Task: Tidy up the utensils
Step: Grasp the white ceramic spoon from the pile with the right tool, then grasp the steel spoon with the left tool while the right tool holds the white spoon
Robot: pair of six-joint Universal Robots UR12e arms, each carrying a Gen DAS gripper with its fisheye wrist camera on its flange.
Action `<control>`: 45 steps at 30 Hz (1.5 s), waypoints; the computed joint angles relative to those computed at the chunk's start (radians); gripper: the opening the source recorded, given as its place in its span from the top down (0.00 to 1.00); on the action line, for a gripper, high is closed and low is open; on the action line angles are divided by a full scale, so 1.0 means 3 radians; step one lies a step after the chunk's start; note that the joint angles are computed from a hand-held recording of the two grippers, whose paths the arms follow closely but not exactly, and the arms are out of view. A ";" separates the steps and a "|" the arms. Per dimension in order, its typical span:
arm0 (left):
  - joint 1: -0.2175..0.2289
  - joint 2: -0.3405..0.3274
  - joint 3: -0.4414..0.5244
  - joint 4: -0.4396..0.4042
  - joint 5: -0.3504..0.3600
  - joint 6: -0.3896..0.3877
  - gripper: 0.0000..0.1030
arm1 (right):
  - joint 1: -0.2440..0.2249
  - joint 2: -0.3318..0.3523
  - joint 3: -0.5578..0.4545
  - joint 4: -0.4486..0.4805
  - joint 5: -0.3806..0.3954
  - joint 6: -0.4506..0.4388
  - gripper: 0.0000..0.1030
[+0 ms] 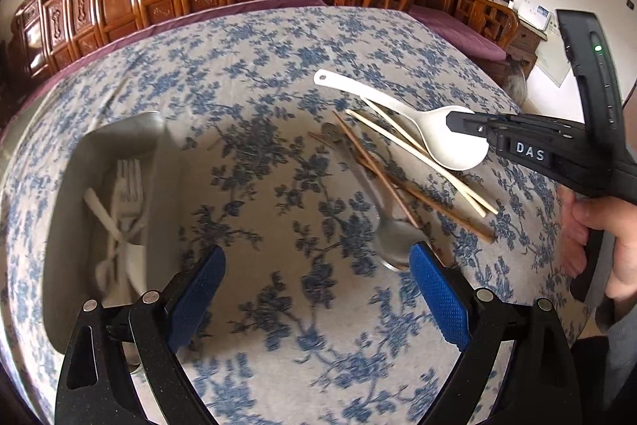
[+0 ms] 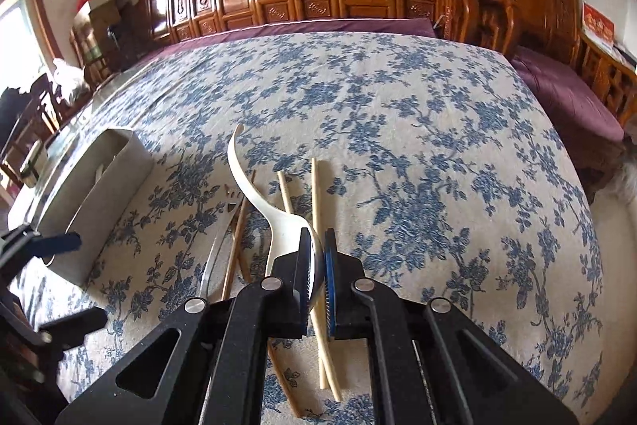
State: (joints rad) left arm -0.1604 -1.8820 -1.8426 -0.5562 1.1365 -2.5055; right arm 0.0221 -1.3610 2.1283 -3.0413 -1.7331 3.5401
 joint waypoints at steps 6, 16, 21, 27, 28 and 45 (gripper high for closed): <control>-0.0138 -0.0103 0.0122 -0.0104 0.0070 -0.0107 0.19 | -0.0078 -0.0059 0.0114 -0.0122 0.0065 0.0121 0.93; -0.0381 -0.0297 0.0387 -0.0362 0.0527 -0.0226 0.61 | -0.0070 -0.0061 0.0103 -0.0125 -0.0021 0.0106 0.93; -0.0435 -0.0344 0.0432 -0.0348 0.0722 -0.0286 0.69 | -0.0055 -0.0059 0.0089 -0.0141 -0.0038 0.0089 0.93; -0.0461 -0.0359 0.0466 -0.0381 0.0728 -0.0302 0.84 | -0.0056 -0.0059 0.0088 -0.0152 -0.0036 0.0091 0.93; -0.0470 -0.0358 0.0458 -0.0351 0.0749 -0.0248 0.89 | -0.0054 -0.0058 0.0085 -0.0145 -0.0039 0.0091 0.93; -0.0275 -0.0241 0.0357 -0.0197 0.0617 -0.0086 0.95 | 0.0004 -0.0017 -0.0004 -0.0049 -0.0062 0.0120 0.93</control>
